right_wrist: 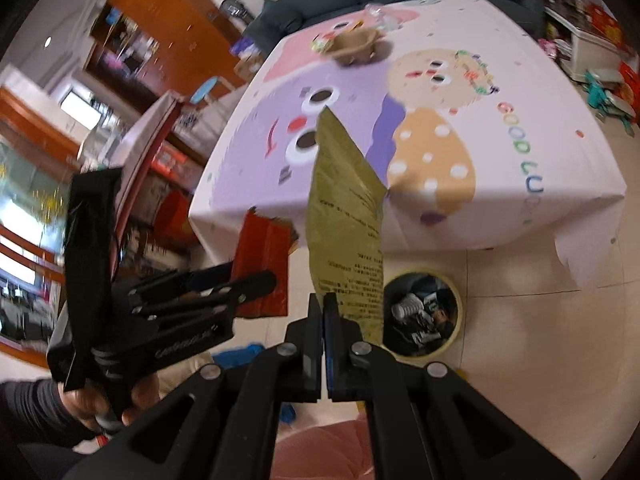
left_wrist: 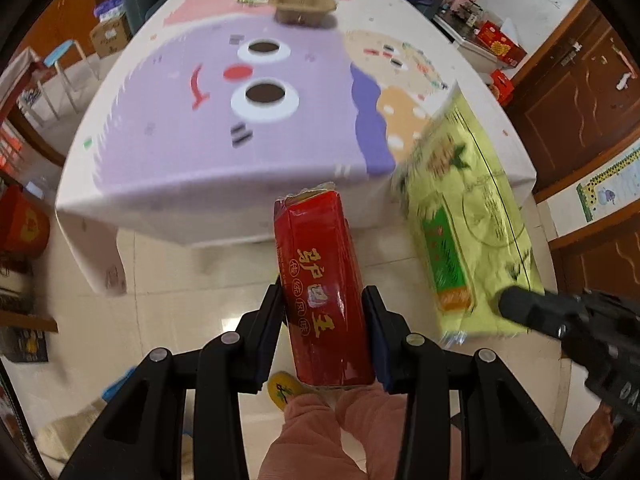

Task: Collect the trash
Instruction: 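Carry the red box and yellow-green packet over the trash bin, then open both grippers to drop the box and packet into the bin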

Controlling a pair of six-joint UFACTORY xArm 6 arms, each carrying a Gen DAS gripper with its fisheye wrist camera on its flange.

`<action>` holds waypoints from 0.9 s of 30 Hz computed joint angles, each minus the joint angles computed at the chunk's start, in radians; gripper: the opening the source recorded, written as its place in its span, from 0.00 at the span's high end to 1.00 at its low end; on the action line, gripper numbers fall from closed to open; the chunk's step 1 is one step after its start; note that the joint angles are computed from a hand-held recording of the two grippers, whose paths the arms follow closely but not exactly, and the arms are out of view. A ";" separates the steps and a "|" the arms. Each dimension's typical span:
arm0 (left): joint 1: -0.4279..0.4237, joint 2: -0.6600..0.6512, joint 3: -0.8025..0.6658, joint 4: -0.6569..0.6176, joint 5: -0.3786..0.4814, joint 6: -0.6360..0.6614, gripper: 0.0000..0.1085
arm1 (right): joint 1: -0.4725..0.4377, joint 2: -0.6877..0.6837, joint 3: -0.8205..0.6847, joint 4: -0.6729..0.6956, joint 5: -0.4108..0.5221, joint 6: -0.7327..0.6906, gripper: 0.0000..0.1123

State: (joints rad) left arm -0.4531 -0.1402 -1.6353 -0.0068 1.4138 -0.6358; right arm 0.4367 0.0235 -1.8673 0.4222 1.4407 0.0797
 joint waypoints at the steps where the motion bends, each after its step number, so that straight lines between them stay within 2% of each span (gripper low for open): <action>1: -0.010 -0.013 0.033 0.002 -0.011 -0.020 0.65 | 0.000 -0.012 0.023 0.004 0.011 -0.023 0.99; 5: -0.038 -0.030 0.134 0.009 -0.044 -0.077 0.65 | -0.013 -0.046 0.125 0.037 0.049 -0.097 0.99; 11: -0.061 -0.016 0.281 0.015 -0.130 -0.147 0.64 | -0.032 -0.056 0.290 0.067 0.043 -0.171 0.99; 16: -0.070 0.056 0.380 0.011 -0.242 -0.159 0.64 | -0.046 0.001 0.425 0.052 -0.042 -0.204 0.99; 21: -0.072 0.179 0.428 0.005 -0.372 -0.149 0.64 | -0.033 0.117 0.517 -0.046 -0.176 -0.253 0.99; 27: -0.078 0.343 0.399 -0.008 -0.447 -0.144 0.63 | -0.029 0.281 0.514 -0.100 -0.231 -0.285 0.97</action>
